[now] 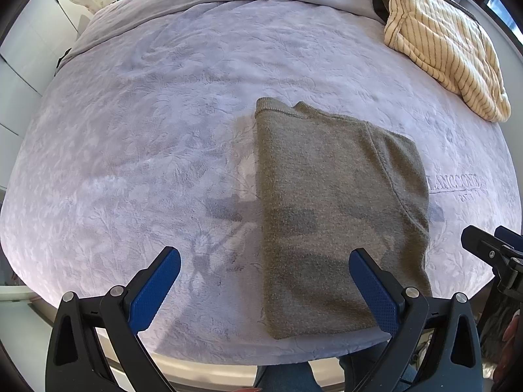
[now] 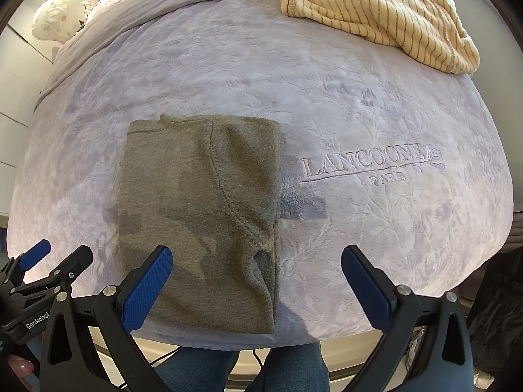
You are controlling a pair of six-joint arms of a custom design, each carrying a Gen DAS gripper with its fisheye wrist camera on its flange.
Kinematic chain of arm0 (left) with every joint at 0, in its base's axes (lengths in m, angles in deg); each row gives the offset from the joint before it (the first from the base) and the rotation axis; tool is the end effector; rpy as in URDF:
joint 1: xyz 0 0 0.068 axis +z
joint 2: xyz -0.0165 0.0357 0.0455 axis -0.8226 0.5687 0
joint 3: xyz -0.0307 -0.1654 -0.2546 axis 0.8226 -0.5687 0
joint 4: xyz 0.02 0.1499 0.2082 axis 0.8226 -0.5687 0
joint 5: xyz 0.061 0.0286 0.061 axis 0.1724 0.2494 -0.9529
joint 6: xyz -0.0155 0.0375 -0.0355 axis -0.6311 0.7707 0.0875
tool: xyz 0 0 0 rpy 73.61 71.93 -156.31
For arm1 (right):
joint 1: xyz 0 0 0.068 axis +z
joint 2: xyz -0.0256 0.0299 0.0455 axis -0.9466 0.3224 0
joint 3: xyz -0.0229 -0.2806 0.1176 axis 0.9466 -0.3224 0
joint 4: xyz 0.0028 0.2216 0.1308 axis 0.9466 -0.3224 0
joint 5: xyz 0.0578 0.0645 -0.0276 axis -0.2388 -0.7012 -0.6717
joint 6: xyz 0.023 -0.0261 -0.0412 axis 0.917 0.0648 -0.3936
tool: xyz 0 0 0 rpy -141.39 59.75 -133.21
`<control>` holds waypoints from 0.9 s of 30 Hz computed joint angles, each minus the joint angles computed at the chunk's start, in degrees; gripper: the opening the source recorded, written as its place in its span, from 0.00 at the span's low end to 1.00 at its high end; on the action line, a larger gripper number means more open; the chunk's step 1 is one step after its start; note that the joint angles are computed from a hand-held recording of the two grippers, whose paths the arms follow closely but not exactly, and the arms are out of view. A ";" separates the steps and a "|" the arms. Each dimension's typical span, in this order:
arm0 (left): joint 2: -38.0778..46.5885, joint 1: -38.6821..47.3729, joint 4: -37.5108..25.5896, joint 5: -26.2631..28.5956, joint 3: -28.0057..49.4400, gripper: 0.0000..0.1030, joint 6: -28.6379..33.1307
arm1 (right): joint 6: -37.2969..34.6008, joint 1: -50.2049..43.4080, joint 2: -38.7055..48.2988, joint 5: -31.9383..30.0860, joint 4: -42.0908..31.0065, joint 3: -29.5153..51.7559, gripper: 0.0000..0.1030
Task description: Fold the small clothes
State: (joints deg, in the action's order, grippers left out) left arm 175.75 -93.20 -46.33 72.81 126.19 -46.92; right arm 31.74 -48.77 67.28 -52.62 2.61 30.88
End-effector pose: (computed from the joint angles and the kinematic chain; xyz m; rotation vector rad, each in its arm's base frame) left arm 0.3336 -0.2590 0.3041 0.6441 2.8793 -0.1199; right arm 0.2659 0.1061 0.2827 0.8375 2.8489 0.0292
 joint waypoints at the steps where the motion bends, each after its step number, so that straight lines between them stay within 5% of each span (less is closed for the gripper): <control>1: 0.02 -0.02 -0.03 0.00 0.03 1.00 -0.05 | 0.00 0.00 0.00 0.00 0.00 0.00 1.00; 27: -0.30 0.04 0.99 -1.29 -1.04 1.00 -0.17 | 1.25 1.08 0.60 -0.09 -0.17 0.51 1.00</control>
State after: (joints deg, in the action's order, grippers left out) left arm 175.45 -93.17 -45.34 71.52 125.15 -47.09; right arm 32.99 -47.69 67.89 -52.70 2.43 31.38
